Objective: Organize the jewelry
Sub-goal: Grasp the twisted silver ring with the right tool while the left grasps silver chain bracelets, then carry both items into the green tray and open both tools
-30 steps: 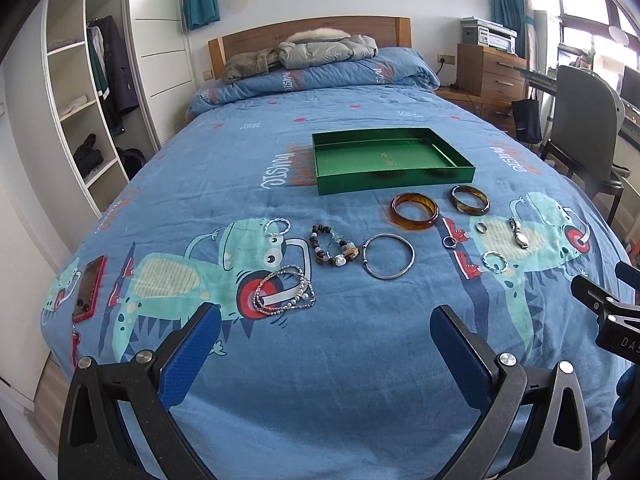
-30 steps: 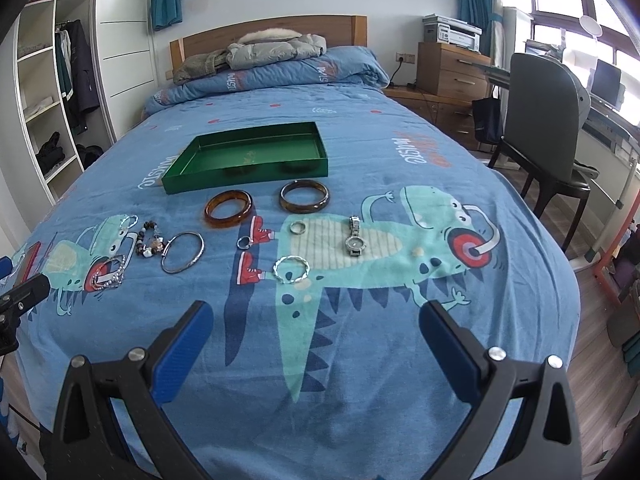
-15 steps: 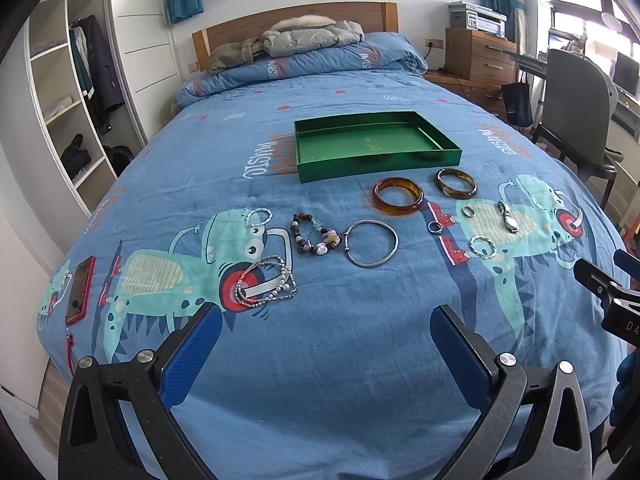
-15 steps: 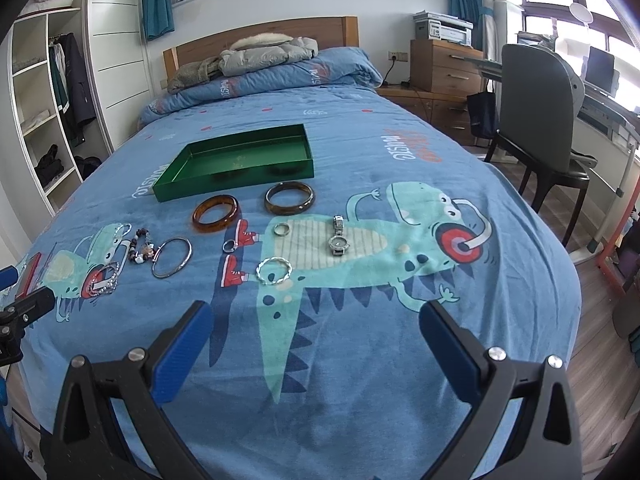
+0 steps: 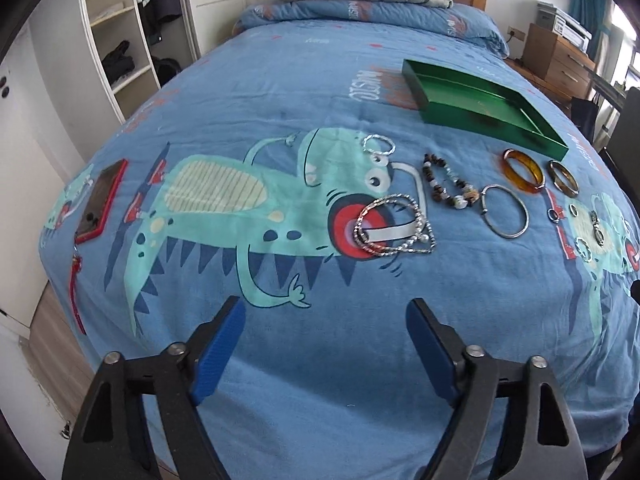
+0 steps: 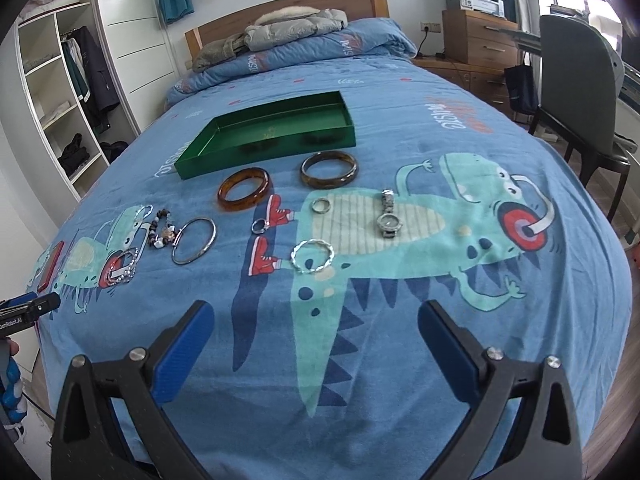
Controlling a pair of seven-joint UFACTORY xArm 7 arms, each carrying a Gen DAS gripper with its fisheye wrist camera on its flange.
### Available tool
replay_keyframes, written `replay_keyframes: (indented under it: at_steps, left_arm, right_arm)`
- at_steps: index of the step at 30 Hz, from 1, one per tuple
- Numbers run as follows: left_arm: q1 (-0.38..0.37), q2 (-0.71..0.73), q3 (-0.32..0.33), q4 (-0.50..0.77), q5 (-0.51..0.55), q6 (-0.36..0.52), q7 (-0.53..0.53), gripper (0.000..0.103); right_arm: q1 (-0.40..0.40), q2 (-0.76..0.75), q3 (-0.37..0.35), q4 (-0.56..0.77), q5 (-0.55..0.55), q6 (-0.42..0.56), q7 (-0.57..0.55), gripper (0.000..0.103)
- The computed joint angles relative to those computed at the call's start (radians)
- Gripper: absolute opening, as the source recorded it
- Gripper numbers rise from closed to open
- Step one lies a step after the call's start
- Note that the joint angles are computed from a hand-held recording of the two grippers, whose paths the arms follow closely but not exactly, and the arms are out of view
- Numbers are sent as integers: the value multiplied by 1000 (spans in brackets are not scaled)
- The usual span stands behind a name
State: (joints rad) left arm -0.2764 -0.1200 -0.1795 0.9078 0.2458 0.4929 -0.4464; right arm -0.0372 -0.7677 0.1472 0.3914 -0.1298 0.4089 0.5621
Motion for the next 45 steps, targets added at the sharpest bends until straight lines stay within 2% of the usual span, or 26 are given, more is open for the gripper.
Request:
replay_keyframes:
  at_steps: [5, 11, 16, 22, 28, 30, 31, 33, 34, 36, 39, 45]
  left_arm:
    - [-12, 118, 26, 61, -137, -34, 149, 68]
    - [-31, 287, 15, 211, -236, -51, 269, 67]
    - [-63, 367, 38, 291, -190, -46, 258, 67]
    - [-71, 405, 47, 332, -170, -44, 267, 65]
    - [-80, 405, 52, 329, -149, -52, 270, 64]
    - [-84, 406, 51, 329, -144, -59, 270, 57]
    - [-82, 405, 47, 327, -149, -63, 279, 54]
    - [-72, 407, 28, 328, -178, -70, 312, 36]
    - [-65, 408, 17, 330, -202, -72, 336, 30]
    - [-61, 410, 7, 333, -230, -73, 365, 10]
    - [-70, 406, 13, 329, -239, -86, 369, 6]
    - [-82, 383, 24, 308, -230, -115, 351, 5]
  right_arm:
    - [2, 175, -13, 64, -1, -67, -23, 101]
    - [-6, 349, -39, 149, -15, -101, -60, 97]
    - [12, 444, -76, 200, 1, -97, -110, 84]
    - [8, 505, -85, 237, -10, -111, -141, 81]
    - [-21, 530, -58, 252, -97, -110, -98, 77]
    - [-28, 528, -49, 250, -131, -109, -76, 72]
    - [-23, 525, -51, 248, -133, -113, -76, 65]
    - [-10, 518, -59, 240, -127, -118, -91, 56]
    - [-7, 516, -59, 239, -127, -121, -92, 51]
    - [0, 512, -65, 234, -115, -131, -100, 40]
    - [12, 499, -81, 218, -79, -154, -123, 38]
    - [23, 457, -98, 179, -16, -190, -175, 37]
